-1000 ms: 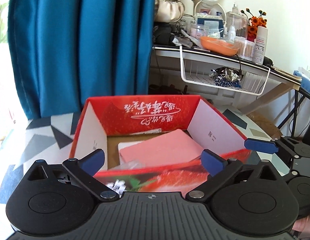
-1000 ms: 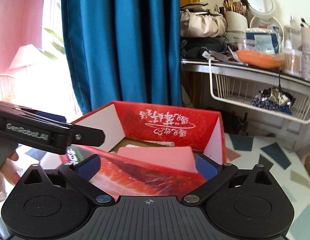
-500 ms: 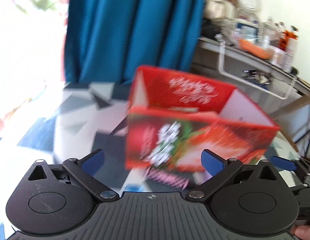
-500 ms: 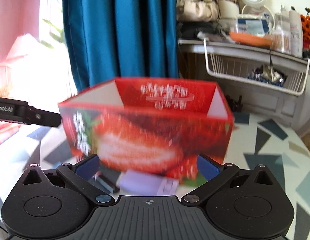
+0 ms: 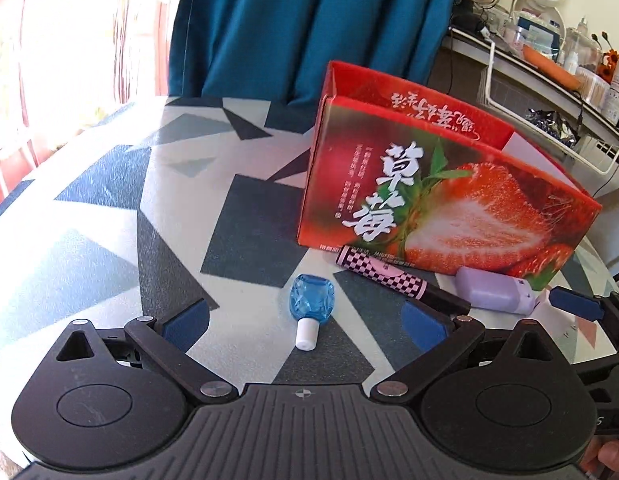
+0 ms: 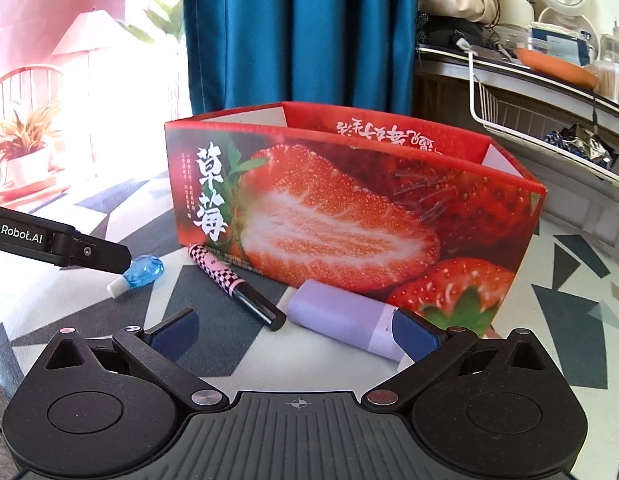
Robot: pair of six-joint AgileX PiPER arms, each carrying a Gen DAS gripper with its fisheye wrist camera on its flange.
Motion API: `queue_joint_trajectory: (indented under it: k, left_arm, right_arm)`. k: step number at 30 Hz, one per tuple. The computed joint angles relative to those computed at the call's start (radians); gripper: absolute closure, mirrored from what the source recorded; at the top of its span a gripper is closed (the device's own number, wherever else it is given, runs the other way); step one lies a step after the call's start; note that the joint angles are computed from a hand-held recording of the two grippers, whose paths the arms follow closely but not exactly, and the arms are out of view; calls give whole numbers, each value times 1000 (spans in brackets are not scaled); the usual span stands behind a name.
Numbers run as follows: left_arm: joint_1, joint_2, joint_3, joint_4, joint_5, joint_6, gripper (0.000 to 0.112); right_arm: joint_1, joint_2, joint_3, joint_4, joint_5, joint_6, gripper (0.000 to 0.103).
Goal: Organize rigid objects
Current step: 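Move the left tool to the blue bottle while the right tool moves to the white charger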
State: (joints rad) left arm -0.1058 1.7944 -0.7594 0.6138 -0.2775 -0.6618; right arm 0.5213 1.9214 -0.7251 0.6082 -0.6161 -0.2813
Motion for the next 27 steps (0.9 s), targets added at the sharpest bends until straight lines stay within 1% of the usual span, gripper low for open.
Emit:
queue_joint_trajectory:
  k: [1,2,4,6,12,15,16,19,23,26,27]
  left_arm:
    - [1,5,-1,7,-1,-16,12]
    - [4,11,-4,18,-4,-29,17]
    - [7,21,-23,64,13,-76,23]
    - [11,30,-31,77,11,-92,23]
    - [-1,51,-61,75,20,-83,24]
    - [-12,67,-81,66,29,-67,28]
    - [-16,73,-89,68,35,-66,31]
    - [-27,90,-113,70,48,-63,33]
    - [-42,114,-140,30,58,-21,36]
    - [-55,133,-157,-51,78,57,39]
    - [-55,138,-157,-59,76,63,39]
  right_arm:
    - [-3,2,-1,1,3,4,1]
    - [-7,4,-2,-2,5,11,1]
    - [-14,9,-3,-2,9,18,1]
    - [-17,14,-10,16,20,5,1]
    - [-22,12,-6,-5,20,18,1]
    - [-26,10,-5,0,24,18,1]
    - [-24,10,-8,16,27,4,1]
    - [-20,4,-6,55,28,-30,1]
    - [-29,-15,10,81,22,-31,1]
    - [-42,-32,29,114,13,-26,1]
    - [-48,-37,36,121,9,-20,1]
